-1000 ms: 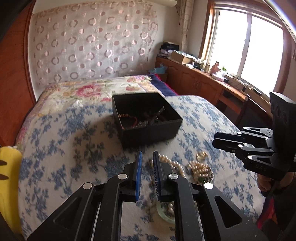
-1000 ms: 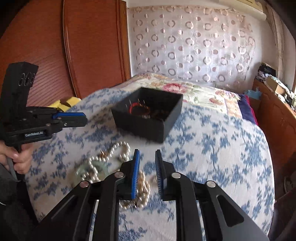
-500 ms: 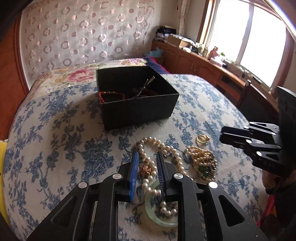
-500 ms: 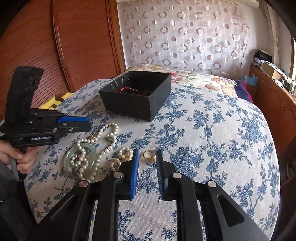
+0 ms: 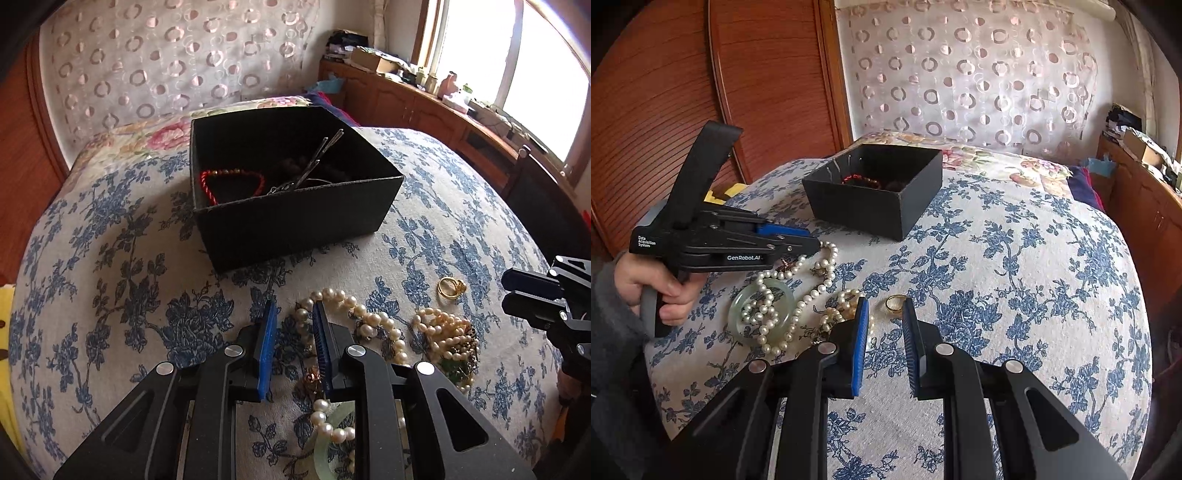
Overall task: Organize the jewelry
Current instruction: 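Grasp a pearl necklace with the left tool while the right tool grasps another pearl strand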
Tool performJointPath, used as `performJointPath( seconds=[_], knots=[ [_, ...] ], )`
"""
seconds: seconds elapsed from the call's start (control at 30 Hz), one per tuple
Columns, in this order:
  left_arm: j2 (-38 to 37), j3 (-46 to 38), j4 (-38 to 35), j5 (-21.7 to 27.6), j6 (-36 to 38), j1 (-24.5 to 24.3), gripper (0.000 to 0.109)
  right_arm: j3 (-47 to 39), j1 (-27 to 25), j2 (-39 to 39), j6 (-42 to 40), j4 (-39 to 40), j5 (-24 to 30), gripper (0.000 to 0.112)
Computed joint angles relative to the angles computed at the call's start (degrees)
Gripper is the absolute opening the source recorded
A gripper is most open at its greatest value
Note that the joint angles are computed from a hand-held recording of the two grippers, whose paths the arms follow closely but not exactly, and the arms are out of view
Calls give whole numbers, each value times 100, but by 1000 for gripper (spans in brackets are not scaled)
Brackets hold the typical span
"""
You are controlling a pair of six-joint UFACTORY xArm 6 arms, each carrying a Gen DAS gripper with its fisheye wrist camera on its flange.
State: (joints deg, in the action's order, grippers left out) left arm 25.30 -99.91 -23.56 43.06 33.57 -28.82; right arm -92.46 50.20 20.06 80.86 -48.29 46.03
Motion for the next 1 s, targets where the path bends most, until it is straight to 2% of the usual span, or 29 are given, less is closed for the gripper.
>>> performJointPath(
  seconds=[0.23, 0.33, 0.4, 0.6, 0.83, 1.0],
  knots=[
    [8, 11, 185, -149, -25, -81, 18, -99, -123, 66, -442, 309, -93, 20],
    [-22, 96, 269, -293, -18, -118, 8, -160, -188, 130, -648, 481, -186, 20],
    [-57, 130, 254, -284, -14, -136, 7, -201, -242, 186, -778, 616, -294, 20],
    [-470, 599, -377, -522, 413, -65, 7, -526, -353, 479, -1359, 1118, -456, 20],
    [-938, 966, -1166, -576, 922, 37, 7, -1002, -491, 870, -2249, 1972, -479, 20],
    [-1082, 1060, -1501, -584, 1057, 115, 7, -1321, -558, 1070, -2637, 2264, -228, 20]
  ],
)
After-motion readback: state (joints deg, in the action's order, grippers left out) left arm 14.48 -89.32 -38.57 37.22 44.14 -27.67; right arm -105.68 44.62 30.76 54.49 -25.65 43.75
